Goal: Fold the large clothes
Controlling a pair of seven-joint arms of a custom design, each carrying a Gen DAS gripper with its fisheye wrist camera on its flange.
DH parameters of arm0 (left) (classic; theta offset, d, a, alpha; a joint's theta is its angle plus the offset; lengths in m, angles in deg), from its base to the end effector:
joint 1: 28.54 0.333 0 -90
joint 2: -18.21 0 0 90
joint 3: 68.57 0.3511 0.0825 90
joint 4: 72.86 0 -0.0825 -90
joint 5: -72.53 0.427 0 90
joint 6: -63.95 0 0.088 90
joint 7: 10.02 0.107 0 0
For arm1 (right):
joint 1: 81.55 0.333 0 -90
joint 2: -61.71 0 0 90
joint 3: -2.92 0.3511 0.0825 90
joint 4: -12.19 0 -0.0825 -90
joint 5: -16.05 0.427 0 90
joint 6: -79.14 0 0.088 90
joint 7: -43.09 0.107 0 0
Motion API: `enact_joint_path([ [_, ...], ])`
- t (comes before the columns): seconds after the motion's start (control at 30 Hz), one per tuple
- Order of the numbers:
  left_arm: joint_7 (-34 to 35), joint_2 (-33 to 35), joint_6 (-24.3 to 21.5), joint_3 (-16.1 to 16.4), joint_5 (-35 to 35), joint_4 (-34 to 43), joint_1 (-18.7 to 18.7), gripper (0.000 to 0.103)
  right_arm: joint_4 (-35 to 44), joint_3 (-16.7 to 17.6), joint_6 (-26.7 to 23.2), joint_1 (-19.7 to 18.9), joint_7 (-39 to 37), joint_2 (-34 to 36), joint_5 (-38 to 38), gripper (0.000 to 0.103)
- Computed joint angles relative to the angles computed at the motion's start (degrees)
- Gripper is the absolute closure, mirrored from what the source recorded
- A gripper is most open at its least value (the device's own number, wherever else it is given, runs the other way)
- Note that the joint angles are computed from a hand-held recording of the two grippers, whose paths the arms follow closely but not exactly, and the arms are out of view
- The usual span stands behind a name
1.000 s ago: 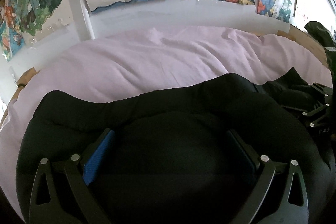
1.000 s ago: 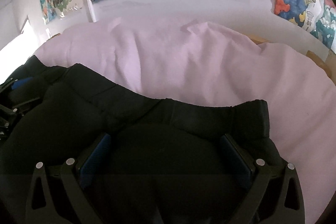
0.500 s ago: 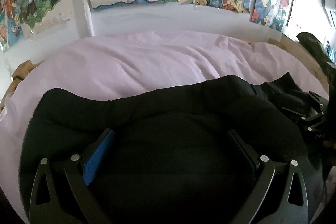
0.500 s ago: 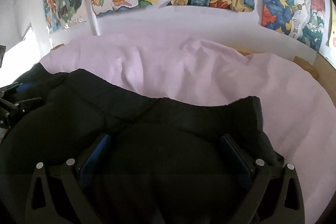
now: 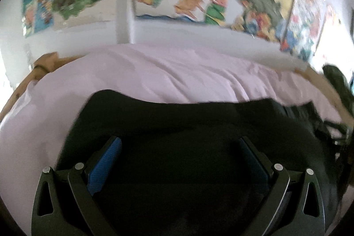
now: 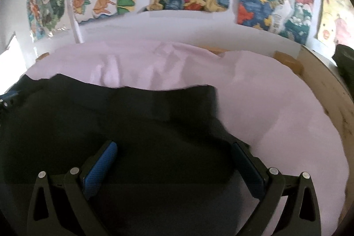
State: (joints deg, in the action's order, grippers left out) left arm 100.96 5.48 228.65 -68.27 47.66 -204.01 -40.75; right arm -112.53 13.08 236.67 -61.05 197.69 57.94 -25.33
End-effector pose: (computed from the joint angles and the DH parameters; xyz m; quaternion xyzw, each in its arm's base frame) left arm 0.5466 -0.0908 0.5480 -0.5775 0.7080 -0.3512 0.2047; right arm 0.4993 0.3290 0.4968 -0.6546 0.6565 -0.2221 0.3020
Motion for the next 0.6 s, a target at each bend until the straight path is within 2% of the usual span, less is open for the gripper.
enact_joint_path([
  [0.07, 0.0, -1.2, 0.2, 1.2, -2.1, -0.5, 0.0, 0.001, -3.2, -1.5, 3.5, 0.1, -5.6, -1.9, 7.6, 0.0],
  [0.17, -1.2, -3.4, -0.6, 2.1, -1.3, -1.3, 1.1, 0.001, -9.0, -2.9, 9.2, 0.1, -12.8, -5.4, 19.2, 0.0],
  [0.2, 0.3, -4.5, -0.9, 3.3, -2.1, -1.9, 0.5, 0.001, -11.0, -4.2, 11.3, 1.4, -16.9, -6.6, 24.3, 0.0],
  [0.27, 3.2, -6.4, -2.7, 5.4, -3.0, -2.9, -0.3, 0.001, -14.2, -8.8, 14.5, 6.8, -27.6, -8.3, 35.8, 0.0],
  [0.33, 7.4, -7.8, -6.9, 8.0, -4.7, -3.3, -1.4, 0.001, -16.4, -13.7, 16.3, 13.0, -37.3, -9.9, 45.2, 0.0],
  [0.43, 13.1, -9.8, -11.8, 10.3, -8.0, -4.8, -1.4, 0.001, -18.0, -20.5, 16.8, 21.8, -49.2, -11.7, 56.4, 0.0],
  [0.47, 14.3, -10.3, -13.1, 10.5, -8.9, -5.2, -0.9, 0.001, -18.2, -21.8, 16.7, 23.5, -51.6, -12.0, 58.9, 0.0],
  [0.5, 15.4, -10.7, -14.9, 10.9, -9.8, -5.5, -0.4, 0.001, -18.4, -24.7, 16.4, 27.2, -55.9, -12.5, 63.2, 0.0],
  [0.6, 18.0, -11.0, -20.8, 12.3, -13.7, -5.3, 1.0, 0.001, -18.0, -31.1, 15.1, 34.9, -65.4, -13.0, 74.0, 0.0],
])
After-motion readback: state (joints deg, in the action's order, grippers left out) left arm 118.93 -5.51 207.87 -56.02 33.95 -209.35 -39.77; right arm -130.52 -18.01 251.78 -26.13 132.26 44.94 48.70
